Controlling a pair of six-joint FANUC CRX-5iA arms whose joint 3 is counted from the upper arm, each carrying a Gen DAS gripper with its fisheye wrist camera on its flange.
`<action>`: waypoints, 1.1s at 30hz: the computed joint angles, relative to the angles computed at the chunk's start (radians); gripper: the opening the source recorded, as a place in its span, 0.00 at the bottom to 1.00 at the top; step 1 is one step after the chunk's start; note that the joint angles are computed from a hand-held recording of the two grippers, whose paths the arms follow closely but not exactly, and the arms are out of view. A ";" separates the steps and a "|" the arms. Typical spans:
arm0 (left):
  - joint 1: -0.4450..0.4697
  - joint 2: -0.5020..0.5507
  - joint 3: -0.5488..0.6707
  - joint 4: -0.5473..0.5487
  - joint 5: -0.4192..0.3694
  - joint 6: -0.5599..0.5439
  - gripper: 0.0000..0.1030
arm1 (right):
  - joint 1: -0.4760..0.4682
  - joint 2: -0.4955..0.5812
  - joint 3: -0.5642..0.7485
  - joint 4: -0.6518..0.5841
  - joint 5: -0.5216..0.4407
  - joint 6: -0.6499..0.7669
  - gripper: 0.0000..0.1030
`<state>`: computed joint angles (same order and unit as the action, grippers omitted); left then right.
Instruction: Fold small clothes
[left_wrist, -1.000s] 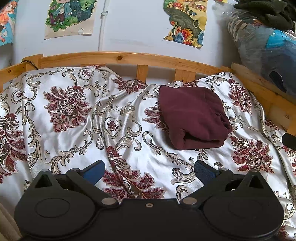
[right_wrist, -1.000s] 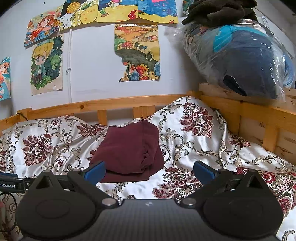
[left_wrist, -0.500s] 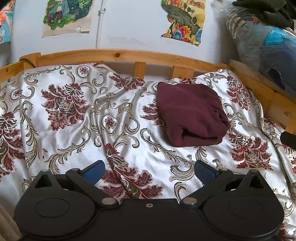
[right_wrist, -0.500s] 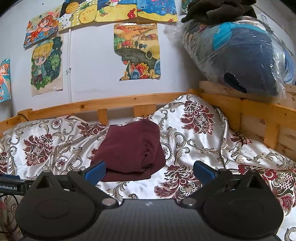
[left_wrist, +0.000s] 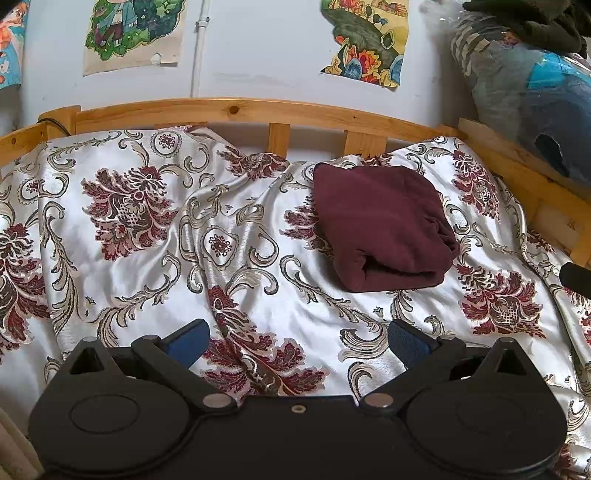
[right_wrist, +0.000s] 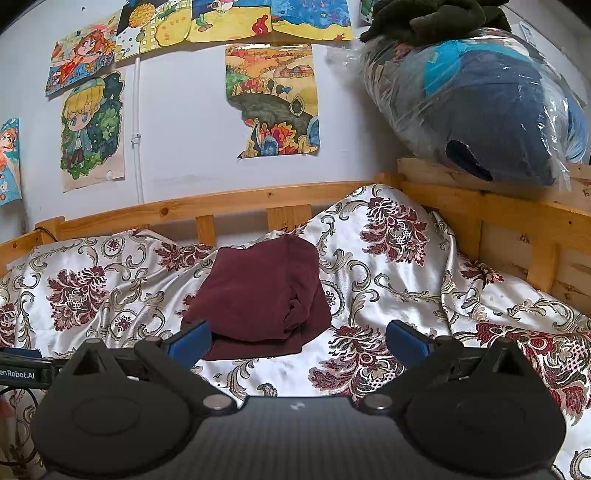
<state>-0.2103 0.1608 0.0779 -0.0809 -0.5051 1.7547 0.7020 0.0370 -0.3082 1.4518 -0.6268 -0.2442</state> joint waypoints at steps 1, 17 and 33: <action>0.001 0.001 0.000 0.003 0.000 -0.003 0.99 | 0.000 0.000 0.000 -0.002 0.002 0.000 1.00; 0.001 0.002 -0.001 0.001 0.001 -0.001 0.99 | 0.003 0.001 0.002 -0.006 -0.003 -0.003 1.00; -0.001 0.004 0.003 -0.006 -0.003 0.005 0.99 | 0.008 0.002 0.005 -0.016 -0.008 0.003 1.00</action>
<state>-0.2116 0.1649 0.0809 -0.0870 -0.5078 1.7594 0.7095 0.0393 -0.3032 1.4362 -0.6349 -0.2410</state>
